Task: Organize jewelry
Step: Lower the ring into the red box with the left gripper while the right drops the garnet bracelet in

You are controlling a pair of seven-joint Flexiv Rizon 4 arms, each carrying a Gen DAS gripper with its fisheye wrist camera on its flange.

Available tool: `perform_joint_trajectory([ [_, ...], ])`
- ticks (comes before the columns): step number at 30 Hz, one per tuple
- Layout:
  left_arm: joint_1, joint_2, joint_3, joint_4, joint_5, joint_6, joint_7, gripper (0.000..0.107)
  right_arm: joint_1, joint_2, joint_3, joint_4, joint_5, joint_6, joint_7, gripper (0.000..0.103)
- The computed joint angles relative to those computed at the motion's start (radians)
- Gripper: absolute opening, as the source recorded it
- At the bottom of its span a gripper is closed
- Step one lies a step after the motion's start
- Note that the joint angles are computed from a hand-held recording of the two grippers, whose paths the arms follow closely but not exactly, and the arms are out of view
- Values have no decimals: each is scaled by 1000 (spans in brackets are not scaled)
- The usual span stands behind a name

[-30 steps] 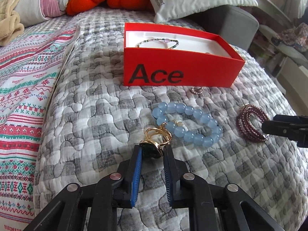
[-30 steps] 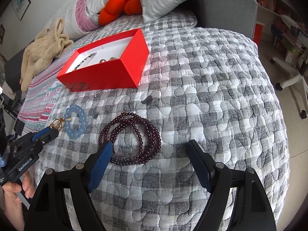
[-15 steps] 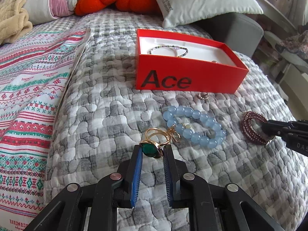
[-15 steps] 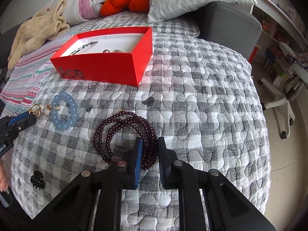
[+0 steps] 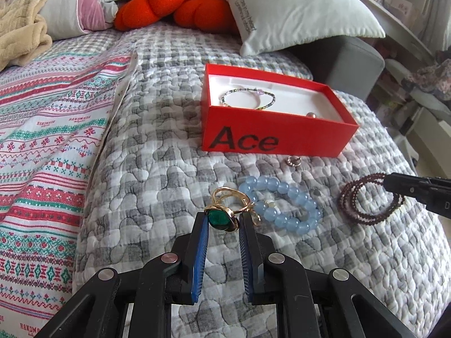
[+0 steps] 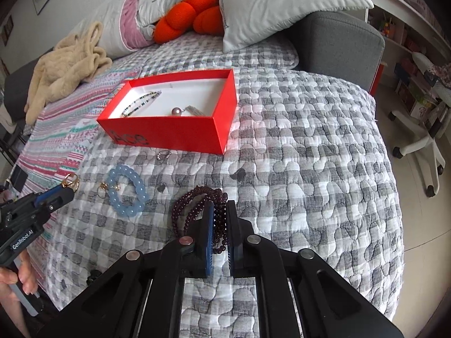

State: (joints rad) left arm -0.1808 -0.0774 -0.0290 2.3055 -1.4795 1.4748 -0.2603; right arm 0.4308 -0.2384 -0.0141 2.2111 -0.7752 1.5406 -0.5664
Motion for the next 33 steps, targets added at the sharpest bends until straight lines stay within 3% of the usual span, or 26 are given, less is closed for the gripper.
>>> perform_joint_trajectory([
  [7, 2, 2, -7, -38, 31, -17, -27, 16, 5, 11, 5, -27, 9, 25, 2, 8],
  [17, 33, -48, -20, -135, 93, -61, -119, 16, 56, 8, -54, -81, 10, 107, 27, 8],
  [19, 41, -68, -27, -160, 98, -62, -145, 16, 103, 5, -113, -92, -2, 138, 42, 8],
  [22, 52, -102, -42, -200, 85, -62, -171, 16, 244, 3, -285, -90, -14, 214, 77, 8],
  [26, 60, -144, -56, -242, 73, -54, -186, 16, 339, -30, -383, -120, 58, 267, 40, 8],
  [29, 81, -179, -54, -260, 150, -69, -263, 16, 352, -56, -389, -147, 99, 268, 7, 8],
  [33, 114, -215, -78, -277, 198, -54, -291, 16, 295, -76, -309, -179, 133, 234, -32, 8],
])
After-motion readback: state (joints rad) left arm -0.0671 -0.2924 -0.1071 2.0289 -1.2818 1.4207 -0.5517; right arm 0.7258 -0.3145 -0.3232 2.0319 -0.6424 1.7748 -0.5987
